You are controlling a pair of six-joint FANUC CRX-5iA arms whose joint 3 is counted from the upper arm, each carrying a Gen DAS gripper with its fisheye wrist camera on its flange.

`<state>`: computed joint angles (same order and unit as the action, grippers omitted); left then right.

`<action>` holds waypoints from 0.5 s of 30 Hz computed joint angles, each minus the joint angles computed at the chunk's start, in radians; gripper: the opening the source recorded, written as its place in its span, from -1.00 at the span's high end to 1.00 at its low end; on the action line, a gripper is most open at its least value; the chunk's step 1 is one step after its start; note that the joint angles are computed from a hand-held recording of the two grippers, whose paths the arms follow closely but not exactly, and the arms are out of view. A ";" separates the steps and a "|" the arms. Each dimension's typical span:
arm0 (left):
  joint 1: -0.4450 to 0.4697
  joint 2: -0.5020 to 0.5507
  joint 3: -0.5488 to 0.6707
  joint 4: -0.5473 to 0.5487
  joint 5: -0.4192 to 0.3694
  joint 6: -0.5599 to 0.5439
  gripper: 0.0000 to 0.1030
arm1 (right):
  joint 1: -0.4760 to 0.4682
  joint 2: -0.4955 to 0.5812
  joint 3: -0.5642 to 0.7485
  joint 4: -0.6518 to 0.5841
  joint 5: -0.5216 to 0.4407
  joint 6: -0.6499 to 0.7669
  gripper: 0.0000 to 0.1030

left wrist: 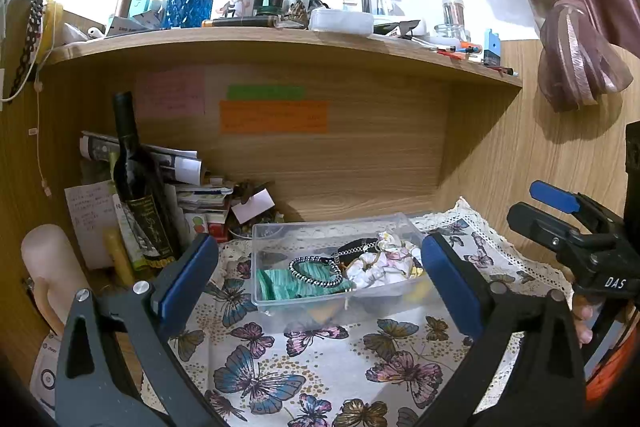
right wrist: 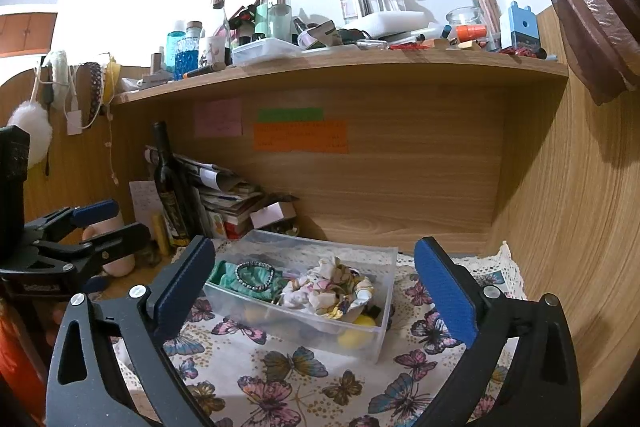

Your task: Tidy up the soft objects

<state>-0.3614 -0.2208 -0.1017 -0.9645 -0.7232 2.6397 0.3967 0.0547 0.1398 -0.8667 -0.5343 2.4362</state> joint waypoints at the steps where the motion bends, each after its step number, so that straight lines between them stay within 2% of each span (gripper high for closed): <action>1: 0.000 0.001 0.001 0.000 -0.001 0.001 -0.99 | -0.001 0.000 0.000 -0.002 0.000 0.001 -0.99; 10: 0.014 -0.002 -0.005 0.016 0.015 -0.008 -1.00 | -0.002 -0.003 -0.002 -0.007 0.004 0.003 -0.99; 15: 0.001 0.005 0.005 0.005 -0.001 0.004 -1.00 | -0.004 -0.001 0.000 -0.009 0.000 0.006 -0.99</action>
<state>-0.3600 -0.2158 -0.0972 -0.9595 -0.7245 2.6433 0.3925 0.0536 0.1402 -0.8758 -0.5343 2.4424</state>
